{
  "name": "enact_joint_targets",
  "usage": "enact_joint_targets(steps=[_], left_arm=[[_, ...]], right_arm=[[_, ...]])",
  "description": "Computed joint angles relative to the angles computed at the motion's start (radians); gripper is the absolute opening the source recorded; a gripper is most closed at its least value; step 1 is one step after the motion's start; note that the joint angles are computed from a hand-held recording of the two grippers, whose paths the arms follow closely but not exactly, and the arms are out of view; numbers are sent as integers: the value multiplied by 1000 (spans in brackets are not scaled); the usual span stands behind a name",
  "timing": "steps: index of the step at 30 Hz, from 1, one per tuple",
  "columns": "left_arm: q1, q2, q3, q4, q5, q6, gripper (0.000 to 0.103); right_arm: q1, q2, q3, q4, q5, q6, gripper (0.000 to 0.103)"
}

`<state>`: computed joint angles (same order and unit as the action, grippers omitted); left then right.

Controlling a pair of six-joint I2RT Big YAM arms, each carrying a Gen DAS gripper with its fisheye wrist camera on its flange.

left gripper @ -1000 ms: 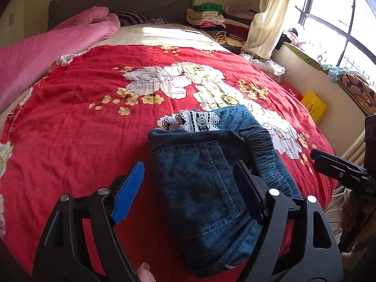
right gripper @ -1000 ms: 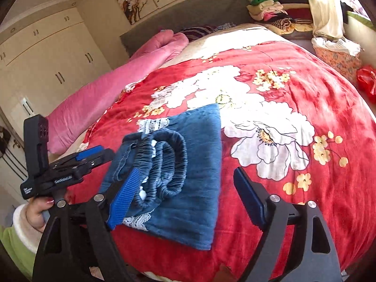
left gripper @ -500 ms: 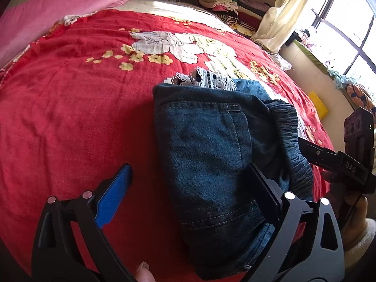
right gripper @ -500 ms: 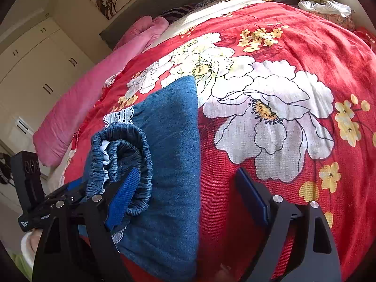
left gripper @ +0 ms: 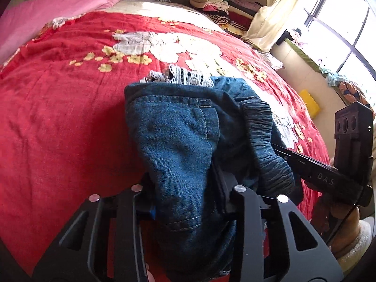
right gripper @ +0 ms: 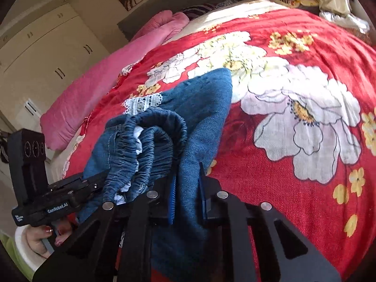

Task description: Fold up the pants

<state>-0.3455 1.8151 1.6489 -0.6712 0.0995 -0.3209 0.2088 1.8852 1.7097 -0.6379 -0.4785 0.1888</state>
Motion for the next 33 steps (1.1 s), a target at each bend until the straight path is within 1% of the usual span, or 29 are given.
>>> enact_joint_targets(steps=[2,4,6,9,13,15,20,24,25,28,30,32,33], left_arm=[[-4,-11,0,11,-15,21,21],[-2,-23,-2,21,-20,25,21],[4,-25,8,23,-31,29,21],[22,-25,29,27,-42,29,21],[45,3,97,16,-66,48,21],[53,22,128,20,-86,65,21],[74,87,205,18,-105,93,21],[86,150,257,-34,-94,91,21],[86,156,257,-41,-100,91,24],[87,162,247,-44,-119,103,32],[92,166,242,-50,-113,92,35],[99,167,237,-48,-101,81,40],[100,165,234,-46,-101,80,41]], right_arm=[[14,-26,-17,26,26,-30,11],[27,-46,-16,40,54,-64,11],[34,-47,8,36,59,-82,11],[42,-29,63,29,56,-84,11],[59,28,172,7,66,-87,11],[69,69,241,-16,82,-93,11],[78,168,376,-43,109,-80,11],[77,256,473,-116,140,-55,11],[76,268,481,-129,153,-53,11],[67,277,465,-134,163,-29,11],[58,285,460,-148,169,-9,12],[49,299,462,-171,159,10,15],[47,293,442,-157,151,17,15]])
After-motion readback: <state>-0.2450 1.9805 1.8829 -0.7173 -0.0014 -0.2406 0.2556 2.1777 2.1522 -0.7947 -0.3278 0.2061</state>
